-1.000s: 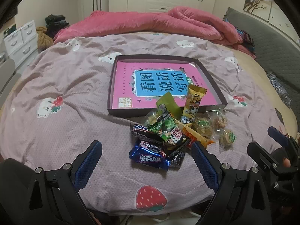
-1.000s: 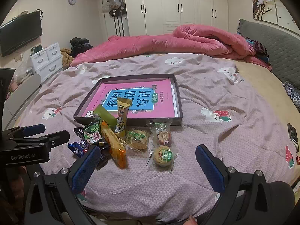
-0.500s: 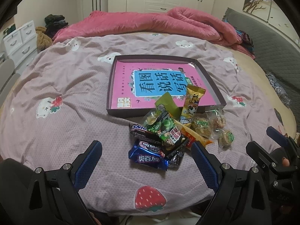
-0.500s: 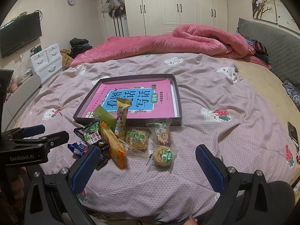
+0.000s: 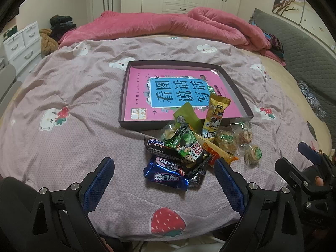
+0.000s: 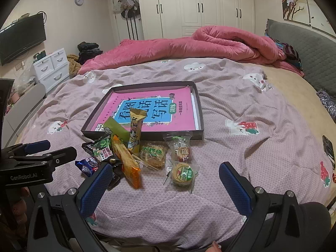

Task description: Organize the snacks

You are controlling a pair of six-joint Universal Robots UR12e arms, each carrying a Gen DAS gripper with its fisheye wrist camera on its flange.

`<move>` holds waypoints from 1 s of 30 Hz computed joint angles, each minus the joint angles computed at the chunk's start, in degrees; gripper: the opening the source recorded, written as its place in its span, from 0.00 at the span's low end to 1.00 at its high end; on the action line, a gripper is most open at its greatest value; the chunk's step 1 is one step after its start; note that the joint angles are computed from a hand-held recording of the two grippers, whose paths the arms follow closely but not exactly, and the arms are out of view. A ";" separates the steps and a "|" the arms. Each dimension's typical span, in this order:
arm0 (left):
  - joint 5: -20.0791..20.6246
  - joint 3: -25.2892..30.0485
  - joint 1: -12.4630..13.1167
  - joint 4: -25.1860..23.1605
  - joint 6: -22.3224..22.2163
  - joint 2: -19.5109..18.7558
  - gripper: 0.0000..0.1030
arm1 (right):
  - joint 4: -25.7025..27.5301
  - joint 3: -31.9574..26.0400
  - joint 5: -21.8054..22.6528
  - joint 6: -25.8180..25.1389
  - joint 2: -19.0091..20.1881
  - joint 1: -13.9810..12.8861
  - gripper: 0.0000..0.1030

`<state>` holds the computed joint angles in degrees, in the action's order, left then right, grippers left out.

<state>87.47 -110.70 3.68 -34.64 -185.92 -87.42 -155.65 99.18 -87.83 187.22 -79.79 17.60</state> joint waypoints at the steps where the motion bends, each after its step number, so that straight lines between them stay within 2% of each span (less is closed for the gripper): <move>1: 0.04 0.01 -0.02 -0.03 -0.02 -0.01 0.93 | 0.03 -0.01 0.02 0.02 0.00 -0.01 0.99; 30: -0.80 0.56 0.40 -1.92 -0.77 -0.81 0.93 | 2.21 -0.71 1.22 1.05 0.60 -0.51 0.99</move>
